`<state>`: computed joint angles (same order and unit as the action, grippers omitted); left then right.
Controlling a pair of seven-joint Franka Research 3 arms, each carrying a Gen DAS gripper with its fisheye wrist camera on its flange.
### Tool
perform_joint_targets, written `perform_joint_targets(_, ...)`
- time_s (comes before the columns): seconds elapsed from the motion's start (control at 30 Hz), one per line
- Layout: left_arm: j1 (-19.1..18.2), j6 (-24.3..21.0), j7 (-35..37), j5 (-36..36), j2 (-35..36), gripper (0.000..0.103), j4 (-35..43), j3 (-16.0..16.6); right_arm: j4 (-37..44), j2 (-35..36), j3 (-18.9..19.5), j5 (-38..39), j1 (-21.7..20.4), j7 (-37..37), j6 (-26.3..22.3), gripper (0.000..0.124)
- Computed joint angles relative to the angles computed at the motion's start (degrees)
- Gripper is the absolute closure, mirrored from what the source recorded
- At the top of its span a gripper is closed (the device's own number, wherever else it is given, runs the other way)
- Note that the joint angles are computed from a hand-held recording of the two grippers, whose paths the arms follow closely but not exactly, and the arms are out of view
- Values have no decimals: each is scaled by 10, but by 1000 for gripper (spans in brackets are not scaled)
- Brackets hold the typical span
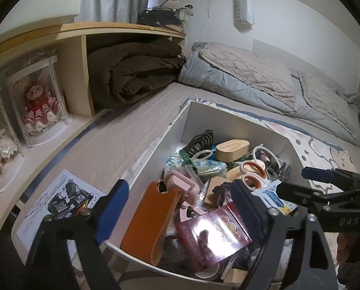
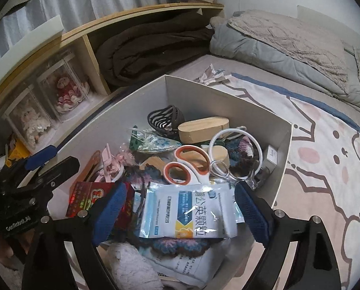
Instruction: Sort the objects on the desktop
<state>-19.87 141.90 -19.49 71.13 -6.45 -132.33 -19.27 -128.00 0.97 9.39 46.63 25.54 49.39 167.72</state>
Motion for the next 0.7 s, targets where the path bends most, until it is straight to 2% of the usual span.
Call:
perform_joint_targets(0.3, 3, 12, -11, -2, -18, 14, -11, -4, -14, -22, -4, 67, 6, -54, 7, 30)
perform_joint_targets(0.43, 0, -1, -5, -9, -22, 13, -11, -10, -26, -42, -9, 143, 18, -129, 23, 21)
perform_joint_targets(0.57, -7, -25, -20, -8, -35, 4, -15, -21, -43, -64, -15, 184, 30, -176, 36, 21)
perform_joint_targets(0.7, -14, -46, -30, -10, -49, 0, -18, -31, -58, -87, -25, 246, 48, -239, 57, 21)
